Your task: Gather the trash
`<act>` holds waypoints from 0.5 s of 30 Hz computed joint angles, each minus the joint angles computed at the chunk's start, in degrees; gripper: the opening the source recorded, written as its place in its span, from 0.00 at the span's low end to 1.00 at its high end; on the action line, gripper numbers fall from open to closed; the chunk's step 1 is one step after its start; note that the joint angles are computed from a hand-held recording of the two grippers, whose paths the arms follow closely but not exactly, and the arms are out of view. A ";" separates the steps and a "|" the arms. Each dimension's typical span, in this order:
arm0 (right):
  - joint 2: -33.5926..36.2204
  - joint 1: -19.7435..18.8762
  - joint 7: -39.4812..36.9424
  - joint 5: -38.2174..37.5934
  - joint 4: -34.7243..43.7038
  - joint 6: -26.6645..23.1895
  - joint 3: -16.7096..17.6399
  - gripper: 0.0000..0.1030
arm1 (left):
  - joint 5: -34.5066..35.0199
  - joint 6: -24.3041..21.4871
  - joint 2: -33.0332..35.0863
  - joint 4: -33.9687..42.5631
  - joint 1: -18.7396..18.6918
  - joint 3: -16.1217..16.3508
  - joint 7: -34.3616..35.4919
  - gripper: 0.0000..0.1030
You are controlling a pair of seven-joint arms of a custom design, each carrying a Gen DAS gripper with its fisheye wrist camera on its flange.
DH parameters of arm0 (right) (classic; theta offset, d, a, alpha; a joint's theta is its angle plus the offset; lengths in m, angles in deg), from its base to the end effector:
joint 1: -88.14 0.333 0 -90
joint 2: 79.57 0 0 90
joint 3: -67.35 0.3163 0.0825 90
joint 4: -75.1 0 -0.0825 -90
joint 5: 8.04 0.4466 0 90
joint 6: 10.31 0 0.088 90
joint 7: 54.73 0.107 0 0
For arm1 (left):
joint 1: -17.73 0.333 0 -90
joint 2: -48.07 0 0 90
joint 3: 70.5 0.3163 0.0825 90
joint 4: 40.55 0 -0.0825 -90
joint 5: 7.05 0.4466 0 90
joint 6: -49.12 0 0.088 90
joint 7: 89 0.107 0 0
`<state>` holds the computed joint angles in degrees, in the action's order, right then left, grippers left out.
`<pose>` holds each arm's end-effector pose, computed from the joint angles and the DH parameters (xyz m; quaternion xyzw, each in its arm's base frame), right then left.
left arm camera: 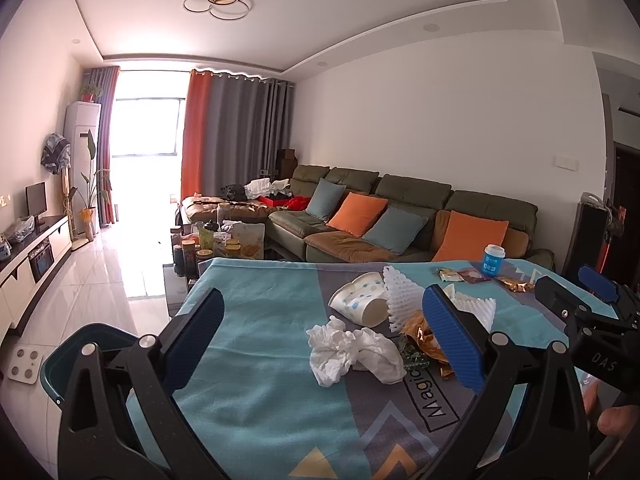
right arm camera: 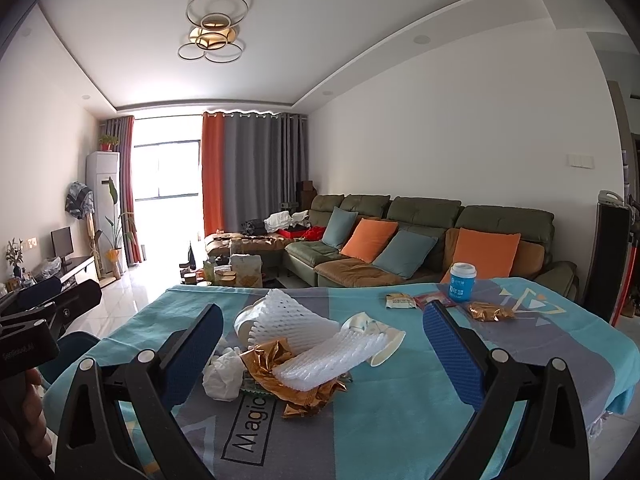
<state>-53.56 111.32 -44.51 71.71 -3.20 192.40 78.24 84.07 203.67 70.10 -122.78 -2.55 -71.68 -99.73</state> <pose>0.6901 0.2822 0.5502 -0.5952 0.4886 -0.4057 0.4924 0.7132 -0.3134 0.5318 -0.5913 0.5091 -0.4395 0.4451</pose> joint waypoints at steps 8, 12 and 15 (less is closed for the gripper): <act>0.76 -0.06 -2.87 2.34 1.54 0.20 0.39 0.94 | -1.01 0.16 0.29 0.38 0.07 0.08 0.85 0.95; 1.81 -1.12 -6.43 4.82 3.51 0.57 2.06 0.94 | -1.84 0.48 0.79 1.01 0.14 0.21 1.67 0.95; 2.29 -1.84 -8.36 6.22 4.47 0.78 3.15 0.94 | -1.94 0.53 0.78 0.96 0.00 0.38 1.55 0.95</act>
